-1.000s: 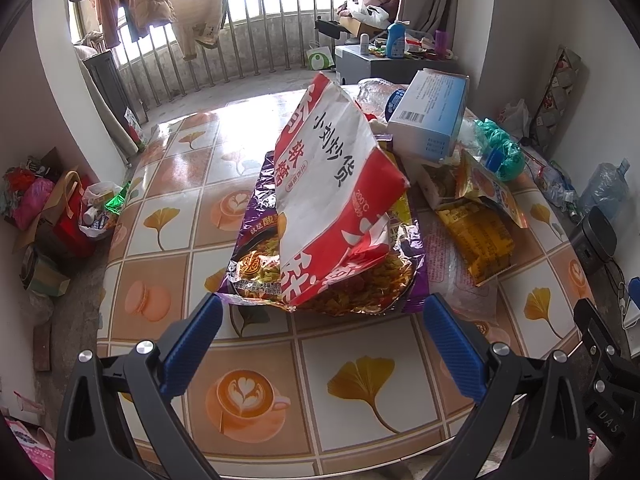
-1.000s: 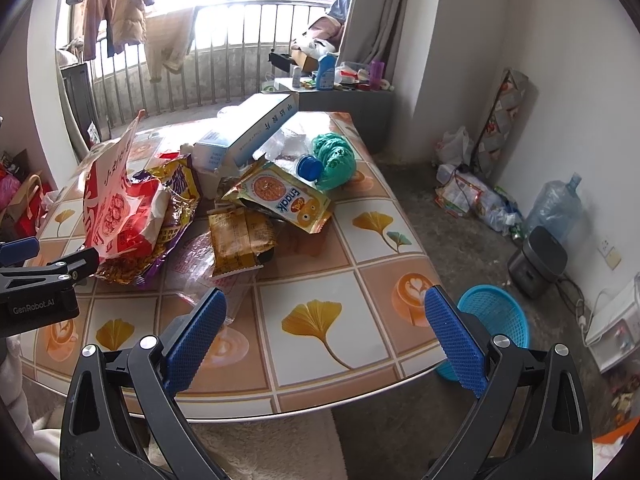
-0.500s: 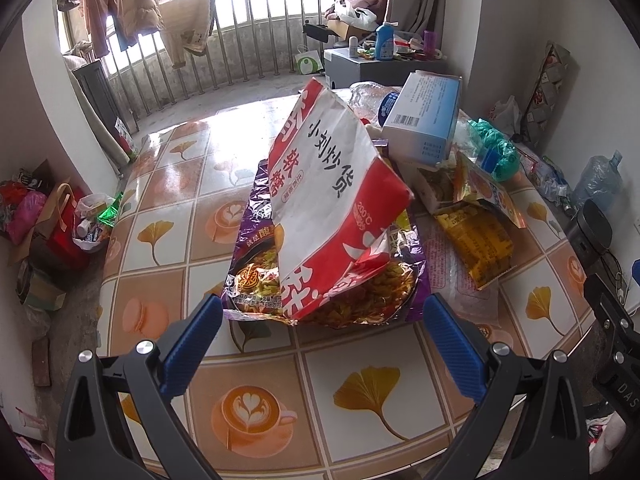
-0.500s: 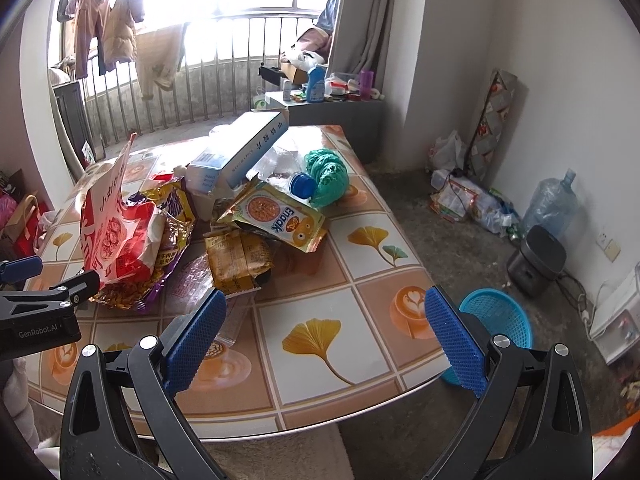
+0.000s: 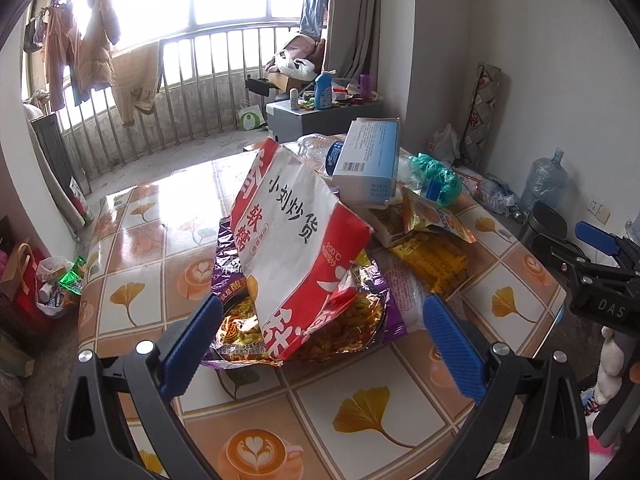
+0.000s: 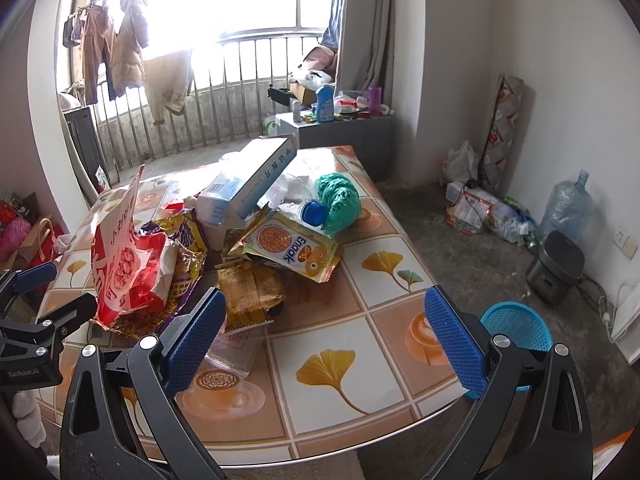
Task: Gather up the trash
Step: 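Move the left tool toward the red-and-white snack bag on the table, then close the left gripper on the red-and-white snack bag's edge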
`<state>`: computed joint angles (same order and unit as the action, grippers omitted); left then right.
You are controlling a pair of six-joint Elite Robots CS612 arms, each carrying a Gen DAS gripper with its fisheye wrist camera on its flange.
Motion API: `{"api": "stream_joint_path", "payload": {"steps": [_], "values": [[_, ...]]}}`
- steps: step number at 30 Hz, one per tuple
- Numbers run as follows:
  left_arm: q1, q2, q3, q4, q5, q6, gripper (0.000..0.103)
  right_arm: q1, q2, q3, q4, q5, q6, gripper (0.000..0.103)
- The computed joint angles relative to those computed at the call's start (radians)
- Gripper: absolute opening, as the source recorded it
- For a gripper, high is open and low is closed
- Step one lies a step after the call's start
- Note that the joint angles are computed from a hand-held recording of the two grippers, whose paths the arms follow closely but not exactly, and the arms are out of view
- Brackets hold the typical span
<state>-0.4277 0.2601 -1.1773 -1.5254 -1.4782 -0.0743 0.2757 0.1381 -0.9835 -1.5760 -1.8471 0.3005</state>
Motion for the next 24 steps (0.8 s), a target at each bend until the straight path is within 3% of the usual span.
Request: {"api": "stream_joint_path", "payload": {"steps": [3, 7, 14, 21, 24], "values": [[0.007, 0.017, -0.021, -0.02, -0.017, 0.015, 0.097, -0.003, -0.002, 0.007, 0.01, 0.029, 0.015, 0.094], [0.016, 0.022, -0.016, -0.011, -0.047, 0.025, 0.087, -0.001, -0.006, 0.022, 0.0, 0.068, 0.01, 0.094], [0.012, 0.017, 0.032, 0.012, 0.017, 0.056, 0.074, 0.002, -0.019, 0.054, 0.013, 0.093, 0.001, 0.091], [0.023, 0.004, 0.082, -0.003, -0.022, -0.004, 0.065, 0.0, -0.03, 0.08, 0.027, 0.12, 0.013, 0.085], [0.029, 0.003, 0.083, 0.003, -0.033, -0.034, 0.056, -0.003, -0.031, 0.084, 0.032, 0.128, 0.019, 0.082]]}}
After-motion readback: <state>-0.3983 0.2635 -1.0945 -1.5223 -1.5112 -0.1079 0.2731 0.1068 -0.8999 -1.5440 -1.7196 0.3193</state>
